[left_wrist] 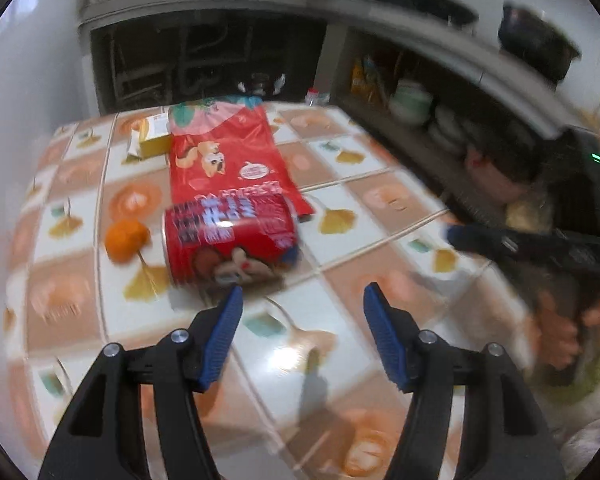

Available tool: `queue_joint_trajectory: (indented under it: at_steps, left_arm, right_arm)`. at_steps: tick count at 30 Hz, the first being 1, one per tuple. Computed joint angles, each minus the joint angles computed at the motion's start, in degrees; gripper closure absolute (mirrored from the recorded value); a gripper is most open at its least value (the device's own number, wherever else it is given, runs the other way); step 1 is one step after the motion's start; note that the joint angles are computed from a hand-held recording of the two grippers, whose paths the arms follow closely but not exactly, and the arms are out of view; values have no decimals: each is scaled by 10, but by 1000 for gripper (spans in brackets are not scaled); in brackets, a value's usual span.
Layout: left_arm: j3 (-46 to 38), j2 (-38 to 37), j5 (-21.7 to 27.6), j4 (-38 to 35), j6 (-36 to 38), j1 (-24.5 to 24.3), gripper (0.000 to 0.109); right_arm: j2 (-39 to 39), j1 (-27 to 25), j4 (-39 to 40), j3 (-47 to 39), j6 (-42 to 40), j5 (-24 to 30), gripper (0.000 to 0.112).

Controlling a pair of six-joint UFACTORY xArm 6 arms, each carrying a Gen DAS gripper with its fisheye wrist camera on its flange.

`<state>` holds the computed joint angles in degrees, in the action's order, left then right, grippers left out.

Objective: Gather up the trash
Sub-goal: 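Grasp the red milk-drink can with the left gripper while the right gripper also grips it, then open the right gripper off the can while the left gripper keeps holding it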

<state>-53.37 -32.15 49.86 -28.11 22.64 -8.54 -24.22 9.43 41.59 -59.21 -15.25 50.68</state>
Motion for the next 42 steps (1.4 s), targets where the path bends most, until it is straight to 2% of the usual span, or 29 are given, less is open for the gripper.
queue_joint_trajectory:
  at_steps: [2,4,8,10,12,15,18,24,31,35,42]
  left_arm:
    - [24,-20,-8,-54,-7,5,47]
    - [36,-19,-20,-97,-24,10,47]
    - [25,23,-61,-189,-41,22,47]
    - [12,48,-73,-227,-39,30,47]
    - [-3,74,-79,-235,-56,35,47]
    - [-5,84,-74,-257,-48,44,47]
    - [6,80,-67,-272,-44,46,46]
    - [34,68,-69,-294,-58,51,42]
    - [66,19,-77,-260,-69,55,39]
    - [96,-49,-29,-214,-51,69,38]
    - [132,-145,134,-154,-33,119,38]
  right_arm:
    - [51,7,21,-58,-32,12,47]
    - [134,11,49,-150,-62,59,48]
    - [351,46,15,-390,-46,133,50]
    - [450,48,3,-510,-15,202,55]
    - [539,43,13,-622,23,277,59]
    - [572,40,29,-667,20,335,59]
    - [555,34,53,-640,11,351,56]
    - [486,24,84,-531,-5,359,52]
    - [364,37,80,-378,-30,309,52]
    - [269,45,94,-264,-39,278,52]
    - [132,46,145,-104,-33,269,57]
